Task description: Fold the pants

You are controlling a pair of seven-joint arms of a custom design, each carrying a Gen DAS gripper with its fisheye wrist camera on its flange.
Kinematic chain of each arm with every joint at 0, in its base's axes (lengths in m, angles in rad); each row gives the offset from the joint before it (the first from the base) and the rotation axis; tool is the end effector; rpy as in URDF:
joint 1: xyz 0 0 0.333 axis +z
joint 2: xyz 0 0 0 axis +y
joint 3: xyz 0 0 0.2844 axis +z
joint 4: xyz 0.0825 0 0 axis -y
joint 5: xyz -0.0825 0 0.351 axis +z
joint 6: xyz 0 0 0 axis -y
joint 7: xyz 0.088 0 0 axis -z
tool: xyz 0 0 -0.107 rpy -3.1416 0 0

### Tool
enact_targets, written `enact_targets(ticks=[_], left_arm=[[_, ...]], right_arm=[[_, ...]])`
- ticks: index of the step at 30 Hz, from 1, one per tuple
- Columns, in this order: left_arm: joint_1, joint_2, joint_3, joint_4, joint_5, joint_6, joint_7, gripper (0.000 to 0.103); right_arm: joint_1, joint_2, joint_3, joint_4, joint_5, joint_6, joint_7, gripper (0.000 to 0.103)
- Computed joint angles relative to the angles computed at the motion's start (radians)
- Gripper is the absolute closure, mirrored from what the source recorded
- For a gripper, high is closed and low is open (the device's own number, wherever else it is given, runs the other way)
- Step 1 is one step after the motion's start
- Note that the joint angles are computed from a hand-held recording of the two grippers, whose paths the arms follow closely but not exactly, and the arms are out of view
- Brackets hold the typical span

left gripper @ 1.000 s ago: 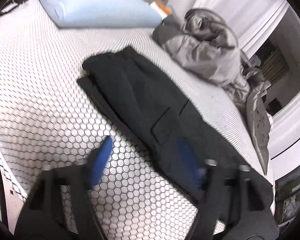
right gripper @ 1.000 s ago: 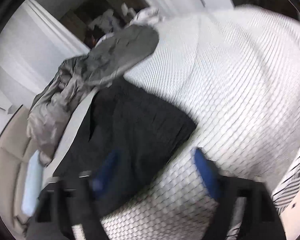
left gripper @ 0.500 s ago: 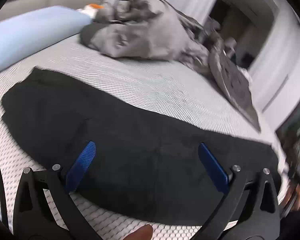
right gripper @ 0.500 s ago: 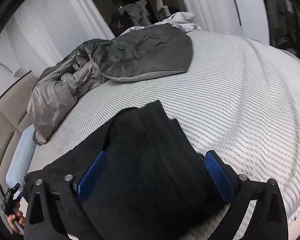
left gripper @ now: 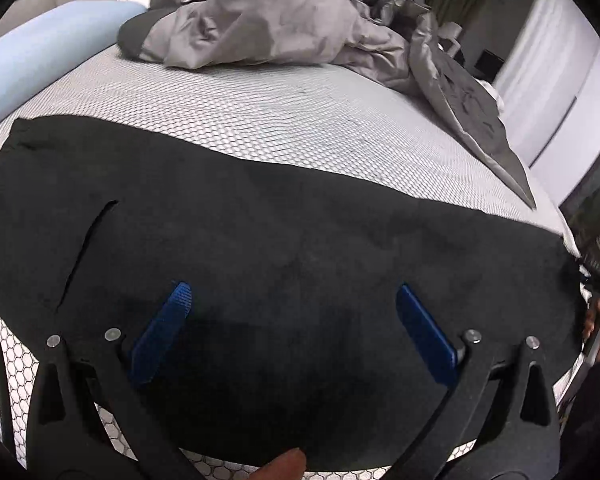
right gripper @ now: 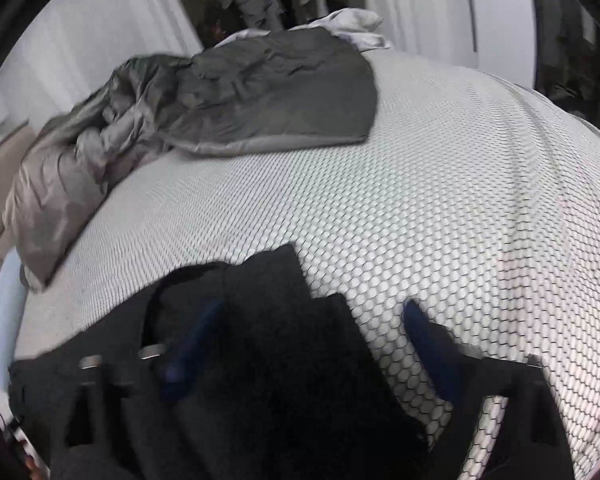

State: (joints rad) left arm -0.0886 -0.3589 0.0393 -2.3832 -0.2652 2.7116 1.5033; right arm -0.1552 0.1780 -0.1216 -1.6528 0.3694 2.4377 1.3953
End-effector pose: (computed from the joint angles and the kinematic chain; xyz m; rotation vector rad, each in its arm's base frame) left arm 0.4644 -0.0122 0.5204 -2.1080 1.6840 -0.9058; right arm 0.6030 -0.1644 0.5510 -1.5021 2.0382 -0.4640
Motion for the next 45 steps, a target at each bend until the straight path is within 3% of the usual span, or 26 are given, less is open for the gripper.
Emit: enact_targets(ticks=[1, 2, 3, 5, 7, 11, 17, 19, 20, 23, 26, 30, 32, 34, 36, 38, 42, 45], left_arm=[[0.005, 0.002, 0.001, 0.001, -0.002, 0.003, -0.009, 0.001], [0.007, 0.007, 0.008, 0.003, -0.008, 0.006, -0.009, 0.001], [0.01, 0.011, 0.015, 0.009, -0.013, 0.003, -0.006, 0.001], [0.026, 0.014, 0.011, 0.01, -0.006, 0.002, -0.018, 0.001], [0.041, 0.027, 0.008, 0.02, 0.005, -0.002, -0.032, 0.001], [0.059, 0.04, 0.006, 0.03, 0.011, -0.005, -0.053, 0.001], [0.084, 0.054, -0.011, 0.043, 0.054, -0.011, -0.092, 0.001], [0.085, 0.056, -0.015, 0.046, 0.066, -0.01, -0.097, 0.001], [0.084, 0.054, -0.017, 0.045, 0.069, -0.006, -0.096, 0.001], [0.068, 0.043, -0.026, 0.038, 0.08, 0.013, -0.08, 0.001], [0.066, 0.017, -0.065, 0.008, 0.158, 0.054, -0.101, 0.001], [-0.043, -0.004, -0.042, -0.009, 0.126, 0.077, 0.0, 0.001], [-0.116, -0.007, -0.014, -0.01, 0.065, 0.074, 0.078, 0.001], [-0.175, -0.008, 0.0, -0.013, 0.006, 0.067, 0.158, 0.001], [-0.205, -0.004, -0.008, -0.02, -0.026, 0.057, 0.204, 0.001], [-0.215, 0.008, -0.022, -0.016, -0.039, 0.018, 0.232, 0.001], [-0.158, 0.015, -0.092, -0.033, 0.049, -0.005, 0.181, 0.001], [-0.149, 0.003, -0.09, -0.046, 0.063, -0.016, 0.171, 0.001]], right_arm=[[0.006, 0.007, 0.0, 0.012, -0.028, -0.02, -0.008, 0.058], [0.023, 0.008, -0.005, 0.01, -0.091, -0.011, 0.011, 0.079], [0.043, -0.008, -0.014, -0.017, -0.168, 0.026, 0.04, 0.084], [0.039, -0.037, -0.006, -0.048, -0.15, 0.066, 0.013, 0.092], [0.037, -0.062, -0.003, -0.071, -0.137, 0.095, -0.01, 0.097], [0.038, -0.076, -0.014, -0.089, -0.179, 0.123, 0.04, 0.098], [0.053, 0.0, -0.047, -0.03, -0.342, 0.066, 0.288, 0.098], [0.059, 0.017, -0.06, 0.004, -0.404, 0.012, 0.364, 0.093], [0.05, 0.0, -0.054, -0.015, -0.379, 0.019, 0.361, 0.086], [0.024, -0.066, -0.025, -0.078, -0.259, 0.099, 0.273, 0.038], [0.029, -0.16, 0.003, -0.175, -0.137, 0.193, 0.1, 0.029], [0.071, -0.283, 0.031, -0.324, -0.184, 0.253, 0.033, 0.005], [0.105, -0.355, 0.053, -0.424, -0.18, 0.303, -0.018, 0.0], [0.19, -0.424, 0.035, -0.52, -0.049, 0.336, -0.169, 0.0], [0.283, -0.487, 0.01, -0.596, 0.082, 0.3, -0.331, 0.0], [0.327, -0.511, 0.022, -0.636, 0.124, 0.257, -0.421, 0.0], [0.306, -0.512, 0.106, -0.671, -0.006, 0.199, -0.442, 0.0], [0.275, -0.518, 0.097, -0.678, -0.061, 0.184, -0.439, 0.0]])
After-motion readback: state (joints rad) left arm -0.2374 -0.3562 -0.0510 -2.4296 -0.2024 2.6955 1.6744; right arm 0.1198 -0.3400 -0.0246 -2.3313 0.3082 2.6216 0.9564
